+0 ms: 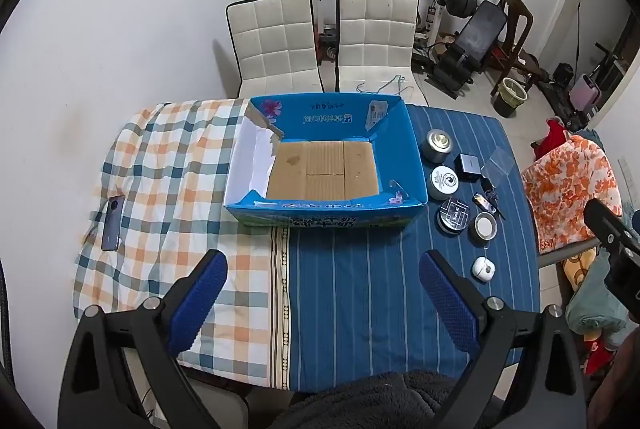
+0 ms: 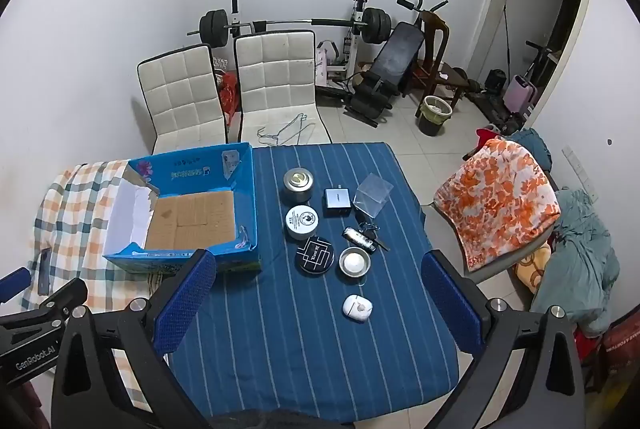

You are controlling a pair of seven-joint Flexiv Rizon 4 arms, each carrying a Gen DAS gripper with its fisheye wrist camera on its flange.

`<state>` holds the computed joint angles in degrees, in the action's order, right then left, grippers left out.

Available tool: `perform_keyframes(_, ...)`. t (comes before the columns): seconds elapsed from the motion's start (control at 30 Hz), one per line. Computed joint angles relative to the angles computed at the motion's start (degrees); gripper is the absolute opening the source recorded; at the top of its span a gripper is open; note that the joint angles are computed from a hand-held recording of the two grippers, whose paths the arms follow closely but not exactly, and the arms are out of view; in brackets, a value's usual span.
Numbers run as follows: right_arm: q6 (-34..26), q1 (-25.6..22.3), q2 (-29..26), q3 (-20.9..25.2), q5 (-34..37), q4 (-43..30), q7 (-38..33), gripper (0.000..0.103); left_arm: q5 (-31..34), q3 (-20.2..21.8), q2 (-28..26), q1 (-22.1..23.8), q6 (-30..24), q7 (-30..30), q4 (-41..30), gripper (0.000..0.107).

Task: Organize rigid objects

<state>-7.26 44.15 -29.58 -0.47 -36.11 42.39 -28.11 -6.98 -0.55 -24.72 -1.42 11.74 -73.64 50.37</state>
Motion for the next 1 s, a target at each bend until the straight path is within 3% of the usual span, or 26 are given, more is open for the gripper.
perform_keyframes(0.9, -0.32, 0.51, -0.45, -0.38, -0.02, -0.88, -0.24, 0.103, 0.29, 0.02, 0.3, -0.14, 0.98, 0.08, 0.61, 0.098)
perform_keyframes(1.0, -1.23, 0.53, -1.83, -0.7, 0.3, -3.55, -1.17, 0.103, 0.28, 0.02, 0.33, -0.16, 1.13, 0.1, 0.68, 0.098)
